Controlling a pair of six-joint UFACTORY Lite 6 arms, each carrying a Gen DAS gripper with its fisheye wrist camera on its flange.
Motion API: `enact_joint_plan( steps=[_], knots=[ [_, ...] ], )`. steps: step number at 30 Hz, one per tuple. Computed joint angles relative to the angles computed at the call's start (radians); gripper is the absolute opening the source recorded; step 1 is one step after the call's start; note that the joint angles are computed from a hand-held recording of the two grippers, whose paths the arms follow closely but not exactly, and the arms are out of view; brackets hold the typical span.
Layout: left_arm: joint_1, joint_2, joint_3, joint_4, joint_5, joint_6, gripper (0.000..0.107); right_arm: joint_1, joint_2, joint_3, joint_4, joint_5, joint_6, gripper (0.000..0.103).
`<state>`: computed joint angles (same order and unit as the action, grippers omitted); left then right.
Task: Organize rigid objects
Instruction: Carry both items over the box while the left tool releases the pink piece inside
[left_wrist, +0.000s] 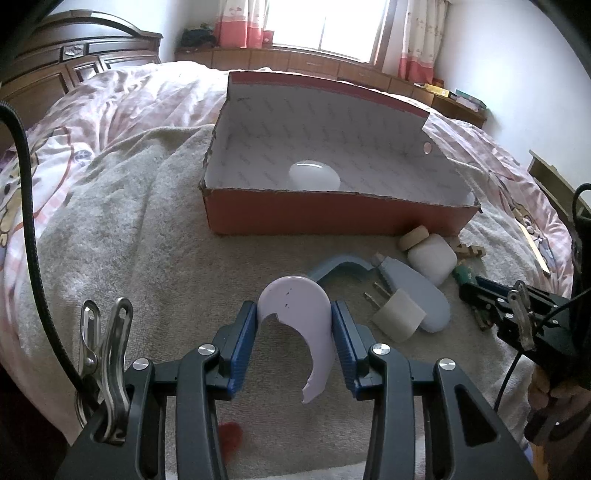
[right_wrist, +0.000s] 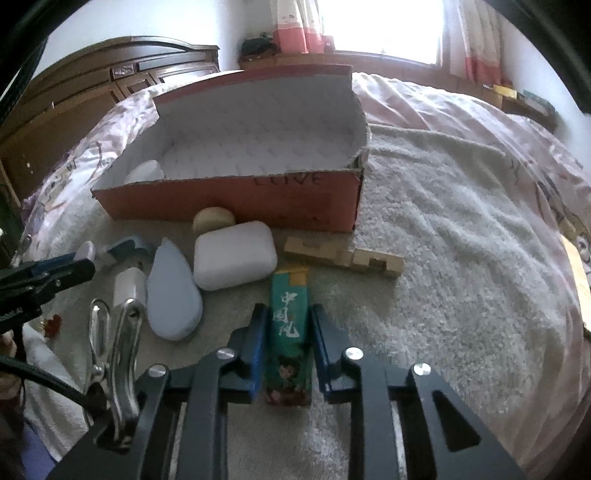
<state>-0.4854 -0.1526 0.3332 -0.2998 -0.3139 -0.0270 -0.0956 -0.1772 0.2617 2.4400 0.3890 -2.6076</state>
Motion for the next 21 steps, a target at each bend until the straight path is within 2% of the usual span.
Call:
enact_joint_plan(
  steps=[4,10,21],
  knots=[
    [-0.002,-0.013,-0.002,-0.008,0.005,0.006,0.042,-0.046,-0.029,-0.009,-0.146,0.033,0.136,0.024],
    [-0.004,-0.029,0.003,-0.018,0.018,0.018,0.042,-0.065,-0.095,-0.023,-0.275,0.056,0.272,0.024],
    [0.025,-0.031,0.101,-0.119,0.053,0.167,0.042,-0.062,-0.132,-0.029,-0.371,0.074,0.384,0.024]
  ],
)
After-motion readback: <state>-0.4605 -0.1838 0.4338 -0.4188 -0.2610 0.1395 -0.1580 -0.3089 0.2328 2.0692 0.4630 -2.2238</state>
